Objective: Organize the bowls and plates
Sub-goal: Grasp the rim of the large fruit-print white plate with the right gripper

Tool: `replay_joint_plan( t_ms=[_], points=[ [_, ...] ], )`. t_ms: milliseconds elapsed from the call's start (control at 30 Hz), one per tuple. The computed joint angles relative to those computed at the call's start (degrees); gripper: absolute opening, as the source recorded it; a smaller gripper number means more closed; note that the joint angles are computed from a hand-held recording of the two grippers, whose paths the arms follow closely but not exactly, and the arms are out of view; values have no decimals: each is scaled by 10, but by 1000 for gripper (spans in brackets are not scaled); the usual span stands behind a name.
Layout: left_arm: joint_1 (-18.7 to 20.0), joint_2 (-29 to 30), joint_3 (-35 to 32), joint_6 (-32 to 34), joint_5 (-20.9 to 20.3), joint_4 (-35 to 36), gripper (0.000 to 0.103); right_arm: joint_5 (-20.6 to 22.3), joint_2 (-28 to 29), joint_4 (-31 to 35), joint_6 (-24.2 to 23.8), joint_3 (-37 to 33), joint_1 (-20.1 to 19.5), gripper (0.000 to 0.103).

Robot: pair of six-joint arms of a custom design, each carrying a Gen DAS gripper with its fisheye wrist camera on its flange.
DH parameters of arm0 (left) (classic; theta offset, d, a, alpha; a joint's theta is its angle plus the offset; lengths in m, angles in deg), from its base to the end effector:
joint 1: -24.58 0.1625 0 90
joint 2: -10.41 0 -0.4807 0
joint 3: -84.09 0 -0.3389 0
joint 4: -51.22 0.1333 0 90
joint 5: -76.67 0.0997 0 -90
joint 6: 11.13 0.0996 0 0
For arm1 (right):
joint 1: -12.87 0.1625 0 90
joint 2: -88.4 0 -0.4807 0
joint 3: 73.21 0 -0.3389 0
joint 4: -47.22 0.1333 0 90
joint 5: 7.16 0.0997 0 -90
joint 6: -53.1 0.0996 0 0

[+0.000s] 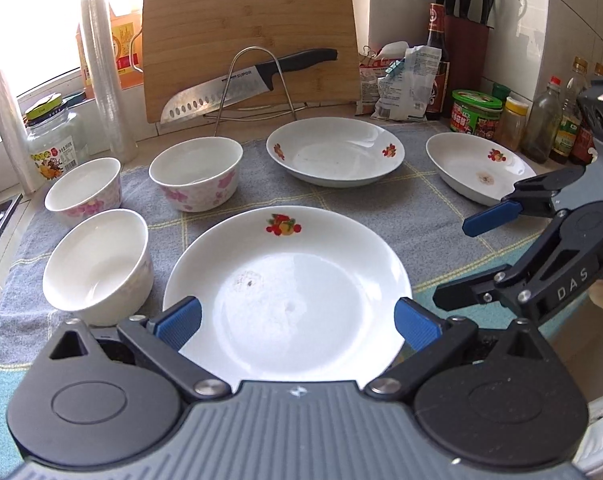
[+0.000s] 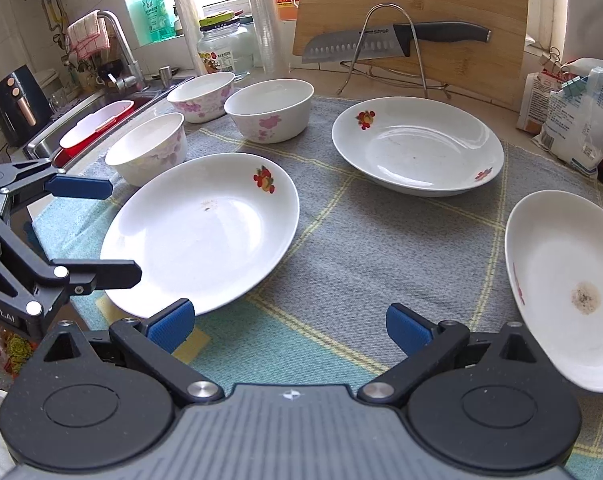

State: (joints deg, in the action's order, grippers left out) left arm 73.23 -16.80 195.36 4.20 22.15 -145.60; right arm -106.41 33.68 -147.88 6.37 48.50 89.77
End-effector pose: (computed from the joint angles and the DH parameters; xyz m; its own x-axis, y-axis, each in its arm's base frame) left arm -0.2436 -0.5661 0.0090 -0.5716 0.5393 -0.6185 0.7884 0.5699 -0.2316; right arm -0.0102 -0.5615 0.2272 -0.7734 -0.3384 0.5361 -0.5614 0.7585 -0.3309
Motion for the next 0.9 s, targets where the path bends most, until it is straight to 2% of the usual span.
replay_joint_plan(
  t_ms=[200,400,600,900],
  points=[
    [15,-26,36,10,0,-1,102,3,13,21,21,-19,15,103],
    [25,-36,49,18,0,-4,102,-12,27,19,9,-27,30,103],
    [37,-38,45,24,-16,-1,102,-22,33,31,11,-31,35,103],
    [53,-34,45,67,-48,20,102,-26,47,87,30,-66,36,103]
  ],
)
